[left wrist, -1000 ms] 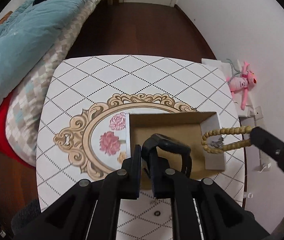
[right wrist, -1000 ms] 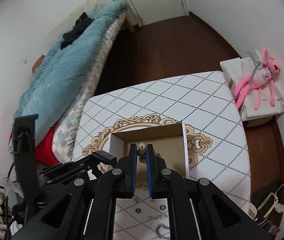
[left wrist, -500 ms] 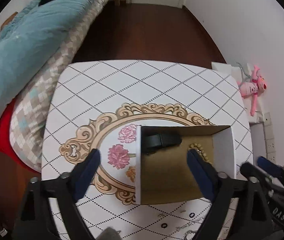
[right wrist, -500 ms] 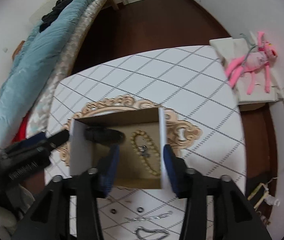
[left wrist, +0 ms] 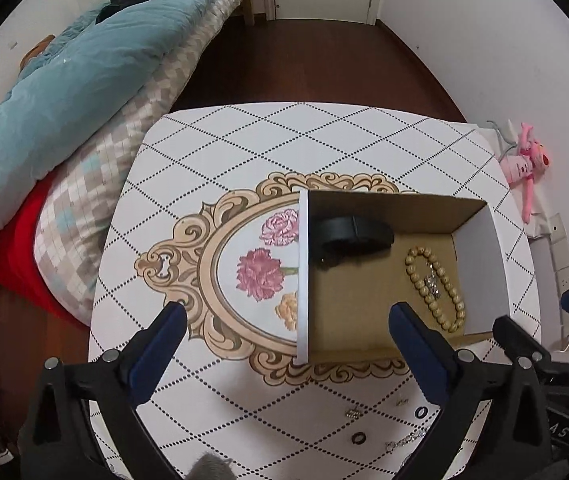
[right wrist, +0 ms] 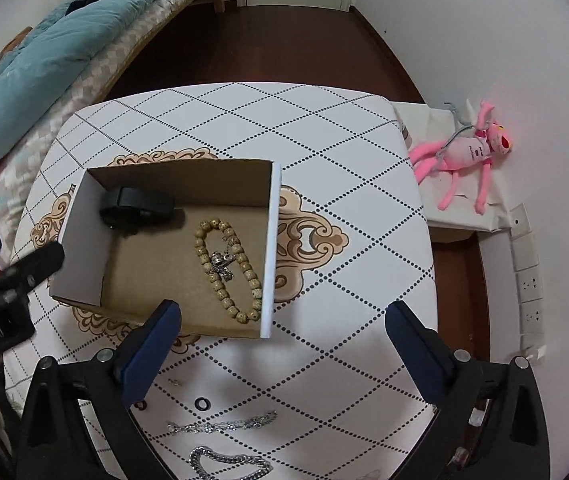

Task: Organize jewelry
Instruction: 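Lower the watch and bracelet into the white box and open both grippers, then move both tools back toward the silver chains on the table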

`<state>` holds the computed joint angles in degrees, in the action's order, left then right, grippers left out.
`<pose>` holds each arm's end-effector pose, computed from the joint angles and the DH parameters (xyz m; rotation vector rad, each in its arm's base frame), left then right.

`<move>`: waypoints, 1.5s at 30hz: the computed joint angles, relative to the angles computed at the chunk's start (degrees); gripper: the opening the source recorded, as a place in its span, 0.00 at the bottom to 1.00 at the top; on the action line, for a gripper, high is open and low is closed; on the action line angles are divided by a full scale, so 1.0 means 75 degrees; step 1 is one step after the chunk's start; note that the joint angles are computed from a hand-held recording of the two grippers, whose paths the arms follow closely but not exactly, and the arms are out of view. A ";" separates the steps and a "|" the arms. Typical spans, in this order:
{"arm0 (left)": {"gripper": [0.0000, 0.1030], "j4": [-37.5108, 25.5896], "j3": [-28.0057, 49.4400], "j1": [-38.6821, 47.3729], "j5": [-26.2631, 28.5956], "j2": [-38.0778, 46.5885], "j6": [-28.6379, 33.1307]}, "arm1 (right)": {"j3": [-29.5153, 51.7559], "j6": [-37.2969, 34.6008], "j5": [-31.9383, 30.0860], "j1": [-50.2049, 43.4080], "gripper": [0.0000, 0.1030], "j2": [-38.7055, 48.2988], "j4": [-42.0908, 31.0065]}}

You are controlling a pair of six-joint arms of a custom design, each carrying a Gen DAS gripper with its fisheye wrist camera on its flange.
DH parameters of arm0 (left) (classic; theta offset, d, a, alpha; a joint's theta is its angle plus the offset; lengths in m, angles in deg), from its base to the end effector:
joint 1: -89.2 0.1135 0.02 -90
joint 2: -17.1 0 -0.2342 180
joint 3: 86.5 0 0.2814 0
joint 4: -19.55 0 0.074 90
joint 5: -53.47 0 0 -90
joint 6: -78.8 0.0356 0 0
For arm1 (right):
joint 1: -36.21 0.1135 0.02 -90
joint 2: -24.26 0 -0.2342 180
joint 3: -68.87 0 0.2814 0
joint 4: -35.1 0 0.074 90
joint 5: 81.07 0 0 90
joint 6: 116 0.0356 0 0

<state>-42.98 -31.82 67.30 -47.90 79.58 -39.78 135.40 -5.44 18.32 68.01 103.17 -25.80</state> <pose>0.2135 -0.0782 0.1805 -0.2074 2.7401 0.0443 0.2421 0.1432 0.1785 -0.2413 2.7980 -0.0249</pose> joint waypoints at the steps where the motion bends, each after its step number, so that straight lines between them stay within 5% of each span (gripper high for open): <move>1: 1.00 -0.0034 -0.0025 -0.0036 -0.0025 -0.0058 -0.0052 | -0.0015 0.0033 0.0025 0.0027 1.00 -0.0041 0.0009; 16: 1.00 -0.1559 0.0046 -0.1071 -0.0841 -0.1886 -0.1067 | -0.0190 0.0746 0.0895 0.0804 1.00 -0.2086 -0.1004; 36: 1.00 -0.4300 0.1332 -0.4145 -0.2497 -0.2965 -0.3866 | 0.0701 0.2766 0.2520 0.2981 1.00 -0.4452 -0.3652; 40: 1.00 -0.4487 0.1064 -0.4445 -0.2713 -0.2927 -0.4279 | 0.0473 0.3004 0.2279 0.3077 1.00 -0.4648 -0.3713; 45: 1.00 -0.3895 -0.0225 -0.4229 -0.2172 -0.3327 -0.4208 | -0.1253 0.2964 0.0828 0.2257 1.00 -0.5262 -0.3132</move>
